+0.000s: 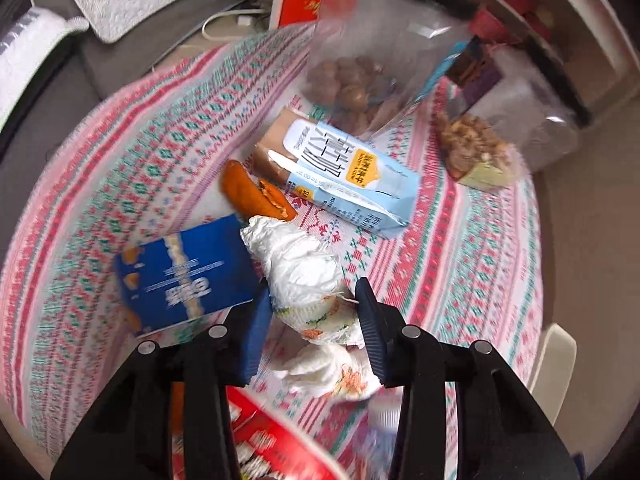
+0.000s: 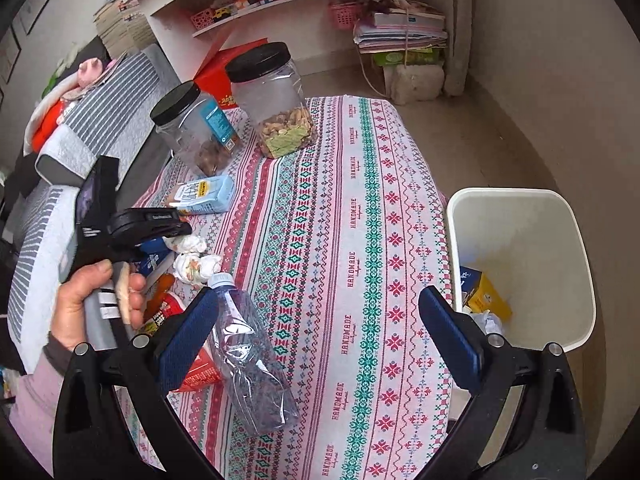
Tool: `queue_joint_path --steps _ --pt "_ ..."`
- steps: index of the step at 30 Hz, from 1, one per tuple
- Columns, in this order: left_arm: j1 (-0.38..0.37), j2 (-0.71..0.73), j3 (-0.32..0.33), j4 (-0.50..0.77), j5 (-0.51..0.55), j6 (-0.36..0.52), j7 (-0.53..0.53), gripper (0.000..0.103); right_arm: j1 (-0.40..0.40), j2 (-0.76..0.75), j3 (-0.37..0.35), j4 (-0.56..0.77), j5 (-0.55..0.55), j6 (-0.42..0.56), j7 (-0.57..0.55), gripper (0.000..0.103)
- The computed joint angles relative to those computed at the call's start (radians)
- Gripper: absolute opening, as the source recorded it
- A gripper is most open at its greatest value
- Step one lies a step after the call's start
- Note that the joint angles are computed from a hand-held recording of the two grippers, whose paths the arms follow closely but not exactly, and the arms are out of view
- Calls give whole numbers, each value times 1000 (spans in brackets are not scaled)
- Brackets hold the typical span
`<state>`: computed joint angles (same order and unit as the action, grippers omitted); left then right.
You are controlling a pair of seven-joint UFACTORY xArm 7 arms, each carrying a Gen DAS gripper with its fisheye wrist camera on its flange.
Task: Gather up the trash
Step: 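Grasp a crumpled white tissue with the left tool while the right tool grasps another tissue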
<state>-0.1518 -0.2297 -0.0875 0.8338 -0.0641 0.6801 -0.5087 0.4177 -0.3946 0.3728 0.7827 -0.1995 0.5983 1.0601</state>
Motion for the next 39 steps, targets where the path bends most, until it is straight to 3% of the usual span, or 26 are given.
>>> queue_joint_path --steps 3,8,10,11,13,15,21,26,31,39 --pt "-10 -201 41 -92 -73 10 58 42 22 73 -11 39 15 -34 -56 96" --pt "47 -522 33 -197 -16 87 53 42 93 317 -52 233 109 -1 -244 95" --pt "53 -614 38 -234 1 114 80 42 116 415 -56 343 53 48 -319 89" --pt "62 -647 36 -252 14 116 92 42 134 473 -58 418 -29 106 -360 89" --pt "90 -674 14 -265 53 141 101 42 150 570 -57 538 -83 203 -470 86" --pt "79 -676 40 -268 40 146 124 42 166 633 -82 603 -11 224 -601 76" --pt "110 -691 66 -277 43 153 167 43 236 789 -111 777 15 319 -814 72" --pt "141 -692 88 -286 33 192 187 43 292 900 -141 900 27 364 -858 70" --pt "157 -699 90 -291 29 203 202 43 290 930 -160 918 105 316 -802 48" --pt "171 -705 89 -299 21 189 201 43 264 776 -167 724 153 53 -627 44"
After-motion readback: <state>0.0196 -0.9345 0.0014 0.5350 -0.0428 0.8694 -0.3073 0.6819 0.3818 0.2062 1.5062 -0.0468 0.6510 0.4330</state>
